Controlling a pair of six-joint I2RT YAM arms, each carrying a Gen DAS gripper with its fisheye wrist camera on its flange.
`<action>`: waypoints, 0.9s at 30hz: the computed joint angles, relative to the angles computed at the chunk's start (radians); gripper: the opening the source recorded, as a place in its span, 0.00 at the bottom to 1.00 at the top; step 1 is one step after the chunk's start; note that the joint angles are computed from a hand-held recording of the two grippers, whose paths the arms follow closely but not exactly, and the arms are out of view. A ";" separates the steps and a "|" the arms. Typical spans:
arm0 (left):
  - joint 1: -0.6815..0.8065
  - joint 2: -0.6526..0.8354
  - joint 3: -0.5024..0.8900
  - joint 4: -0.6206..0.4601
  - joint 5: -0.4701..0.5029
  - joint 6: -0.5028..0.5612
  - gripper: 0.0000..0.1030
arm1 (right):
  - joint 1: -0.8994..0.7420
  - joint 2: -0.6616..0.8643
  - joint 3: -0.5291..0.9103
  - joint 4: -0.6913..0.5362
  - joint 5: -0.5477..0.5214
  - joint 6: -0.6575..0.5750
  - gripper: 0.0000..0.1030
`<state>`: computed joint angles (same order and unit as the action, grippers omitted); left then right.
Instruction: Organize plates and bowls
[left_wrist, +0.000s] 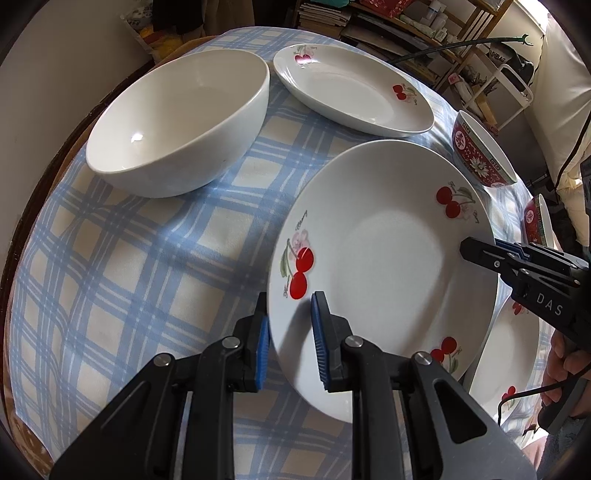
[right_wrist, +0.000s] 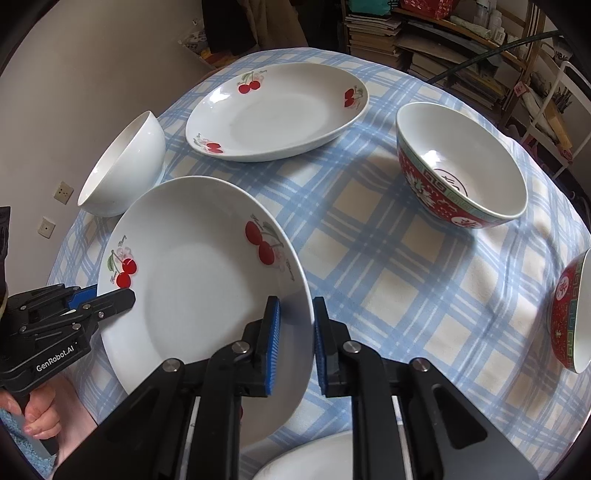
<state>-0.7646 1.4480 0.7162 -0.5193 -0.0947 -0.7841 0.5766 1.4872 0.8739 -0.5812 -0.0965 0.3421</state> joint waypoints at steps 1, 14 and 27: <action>-0.001 0.003 0.005 -0.001 -0.002 0.008 0.20 | -0.006 -0.005 -0.003 0.000 -0.004 -0.002 0.17; -0.087 0.010 0.071 -0.060 -0.052 -0.036 0.20 | -0.048 -0.140 -0.062 -0.060 -0.029 -0.011 0.16; -0.164 -0.005 0.109 -0.109 -0.055 -0.091 0.19 | -0.076 -0.279 -0.078 -0.174 -0.021 -0.039 0.15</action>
